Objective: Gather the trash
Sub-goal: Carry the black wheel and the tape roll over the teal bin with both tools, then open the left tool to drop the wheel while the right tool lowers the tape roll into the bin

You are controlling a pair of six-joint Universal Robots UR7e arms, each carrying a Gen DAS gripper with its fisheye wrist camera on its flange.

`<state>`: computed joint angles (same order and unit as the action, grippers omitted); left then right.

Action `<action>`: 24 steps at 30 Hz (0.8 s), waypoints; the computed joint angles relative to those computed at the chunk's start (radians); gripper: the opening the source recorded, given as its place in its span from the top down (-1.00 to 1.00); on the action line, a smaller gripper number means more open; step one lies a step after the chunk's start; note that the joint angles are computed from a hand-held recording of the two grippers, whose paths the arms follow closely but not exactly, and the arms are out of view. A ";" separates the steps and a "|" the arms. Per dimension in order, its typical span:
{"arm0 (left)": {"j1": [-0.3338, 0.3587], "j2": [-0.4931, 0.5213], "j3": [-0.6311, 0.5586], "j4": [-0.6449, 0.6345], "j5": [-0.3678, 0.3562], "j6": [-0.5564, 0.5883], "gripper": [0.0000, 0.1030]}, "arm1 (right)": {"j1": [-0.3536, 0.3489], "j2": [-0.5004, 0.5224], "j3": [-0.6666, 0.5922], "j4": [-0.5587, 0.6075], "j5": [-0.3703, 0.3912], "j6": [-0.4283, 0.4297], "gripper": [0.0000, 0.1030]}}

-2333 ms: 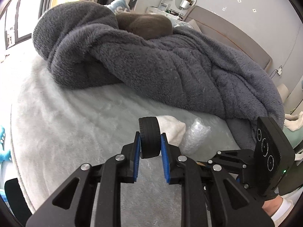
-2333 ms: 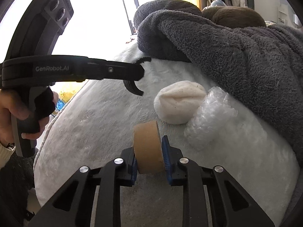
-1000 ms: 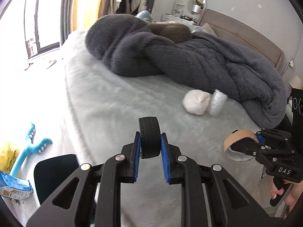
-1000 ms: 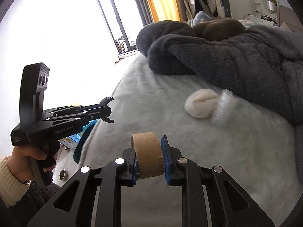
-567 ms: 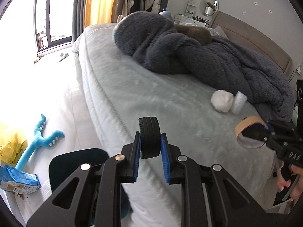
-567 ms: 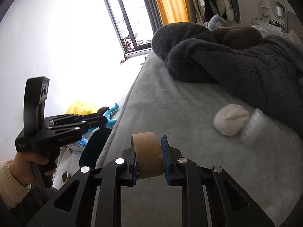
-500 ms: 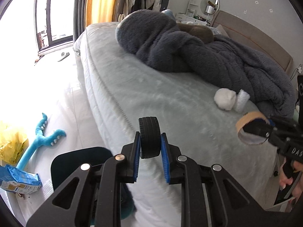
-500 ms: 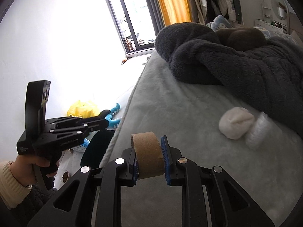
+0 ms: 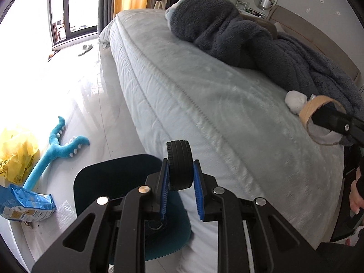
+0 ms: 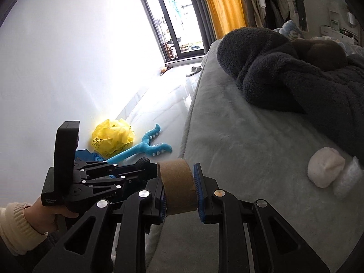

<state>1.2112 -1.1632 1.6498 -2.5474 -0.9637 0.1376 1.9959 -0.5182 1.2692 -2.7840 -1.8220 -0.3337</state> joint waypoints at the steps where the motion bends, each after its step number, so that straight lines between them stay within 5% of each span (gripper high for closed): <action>1: 0.006 -0.003 -0.002 0.013 -0.002 -0.003 0.57 | 0.003 0.011 -0.013 0.009 0.003 0.001 0.58; 24: 0.192 -0.012 -0.097 0.390 -0.016 -0.122 0.56 | 0.066 0.310 -0.395 0.291 0.014 0.058 0.58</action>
<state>1.4027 -1.1757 1.5528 -2.1578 -0.9801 0.0155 2.0621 -0.2085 0.8742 -2.4929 -1.8077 -0.2757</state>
